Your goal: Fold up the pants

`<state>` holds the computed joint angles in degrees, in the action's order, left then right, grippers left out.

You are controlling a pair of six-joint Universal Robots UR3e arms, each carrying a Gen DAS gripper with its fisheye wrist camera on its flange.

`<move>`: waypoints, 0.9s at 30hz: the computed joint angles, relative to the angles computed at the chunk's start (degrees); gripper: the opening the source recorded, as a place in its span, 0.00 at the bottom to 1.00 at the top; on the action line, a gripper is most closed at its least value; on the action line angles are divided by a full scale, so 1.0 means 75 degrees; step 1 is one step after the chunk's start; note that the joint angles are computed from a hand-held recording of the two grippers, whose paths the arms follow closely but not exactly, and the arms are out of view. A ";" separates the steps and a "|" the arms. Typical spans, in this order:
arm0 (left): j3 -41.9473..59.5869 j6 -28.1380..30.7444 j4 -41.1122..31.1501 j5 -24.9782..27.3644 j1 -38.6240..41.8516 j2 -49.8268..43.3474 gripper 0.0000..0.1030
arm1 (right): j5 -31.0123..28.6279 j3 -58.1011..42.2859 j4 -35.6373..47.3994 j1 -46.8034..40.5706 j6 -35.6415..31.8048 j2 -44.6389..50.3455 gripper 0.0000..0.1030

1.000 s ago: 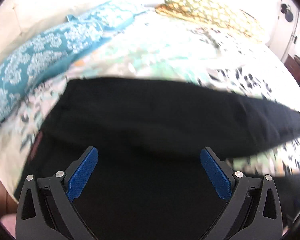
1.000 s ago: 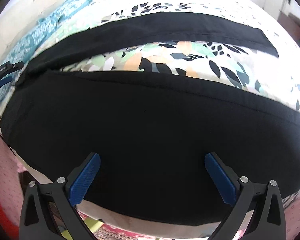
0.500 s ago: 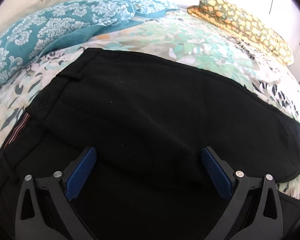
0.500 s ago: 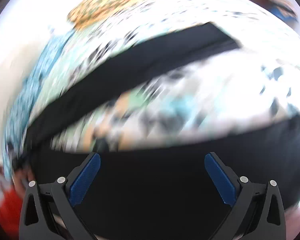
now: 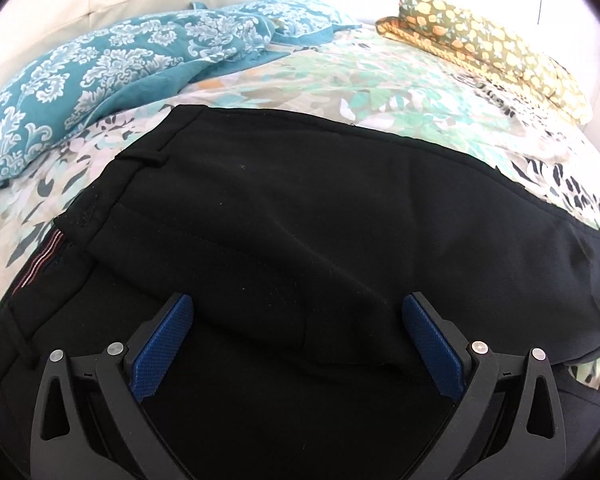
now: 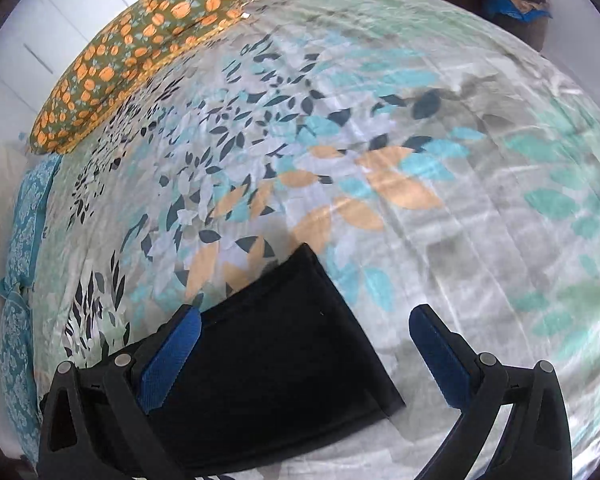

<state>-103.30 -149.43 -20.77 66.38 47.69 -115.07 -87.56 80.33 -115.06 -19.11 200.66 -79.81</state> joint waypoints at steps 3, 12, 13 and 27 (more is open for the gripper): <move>-0.0016 -0.0014 0.0077 0.0042 -0.0022 -0.0018 1.00 | -0.0743 -0.0935 0.0471 0.0447 -0.0294 0.0984 0.97; -0.0025 -0.0053 0.0209 0.0121 -0.0067 -0.0061 0.99 | -0.0580 0.1781 -0.1523 0.0997 -0.0697 -0.1572 0.07; -0.0021 -0.0055 0.0203 0.0128 -0.0070 -0.0060 0.99 | -0.0682 0.1938 -0.1467 0.1379 -0.0788 -0.2043 0.06; 0.0666 -0.0123 -0.0927 0.0534 -0.0243 0.0018 1.00 | -0.4417 0.2245 0.5774 0.8619 0.8379 -0.5654 0.17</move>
